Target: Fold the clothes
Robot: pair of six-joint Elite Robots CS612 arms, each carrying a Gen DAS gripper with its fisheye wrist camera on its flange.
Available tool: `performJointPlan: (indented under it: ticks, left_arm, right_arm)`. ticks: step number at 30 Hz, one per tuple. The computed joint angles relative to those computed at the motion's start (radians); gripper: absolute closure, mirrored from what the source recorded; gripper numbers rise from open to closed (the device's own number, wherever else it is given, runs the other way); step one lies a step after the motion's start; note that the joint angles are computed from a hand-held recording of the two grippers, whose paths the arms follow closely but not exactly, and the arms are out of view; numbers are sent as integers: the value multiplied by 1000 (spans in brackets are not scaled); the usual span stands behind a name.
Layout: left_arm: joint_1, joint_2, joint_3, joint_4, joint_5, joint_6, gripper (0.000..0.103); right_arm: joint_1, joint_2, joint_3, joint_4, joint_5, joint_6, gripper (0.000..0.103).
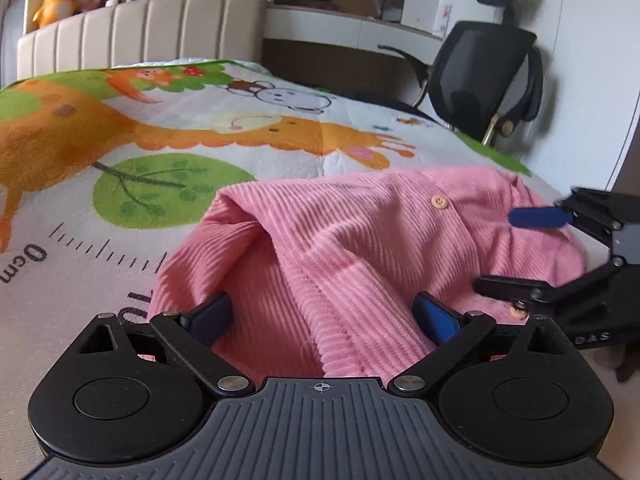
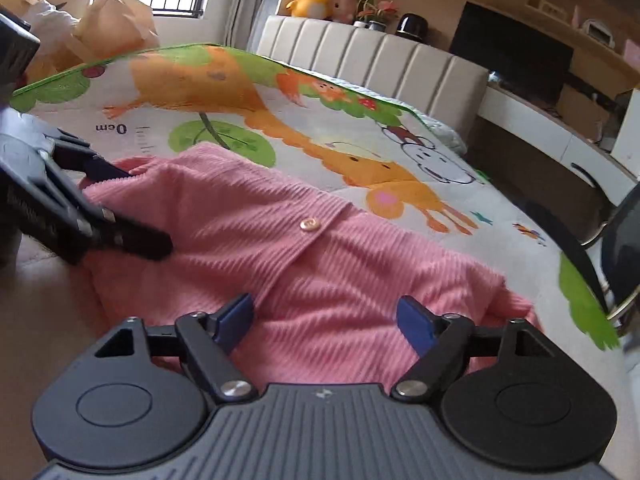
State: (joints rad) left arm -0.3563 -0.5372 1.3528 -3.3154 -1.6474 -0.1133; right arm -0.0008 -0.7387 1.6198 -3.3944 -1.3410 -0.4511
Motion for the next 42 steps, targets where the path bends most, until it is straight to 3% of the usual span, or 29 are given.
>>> performJointPlan:
  ticks: [4,7,9,13,16,19,22,29,34,39,42]
  left_arm:
    - [4,2,0,-6,-17,-10,2]
    - [9,9,-9,-11,-35,-30,2]
    - [10,12,-16,-8,-40,-33,1]
    - [11,13,-17,-7,-42,-35,0]
    - [10,13,-17,-6,-39,-36,0]
    - [8,12,-17,-1,-30,-30,0]
    - [7,13,-17,-1,-29,-31,0]
    - [10,15,-17,-11,-39,-44,0]
    - [13,17,-19,-17,-48,-55,0]
    - [15,20,-20,-23,-56,-65,0]
    - [17,21,-22,-27,-62,-72,0]
  right_arm:
    - [-15,1,14,-11,33,55,14]
    - [-22,4,11,-18,23,105,3]
    - [-24,4,15,-36,8,144,3]
    - [-40,9,31,-122,42,208,0]
    - [-33,5,12,-87,-22,244,0]
    - [-10,6,-32,-5,-109,170,0]
    - [10,17,-70,87,-126,50,0]
    - [12,2,-48,51,-123,-4,0]
    - [19,1,-52,-60,-158,-27,0]
    - [50,40,-104,2,-223,-106,0]
    - [46,50,-104,2,-180,-86,0]
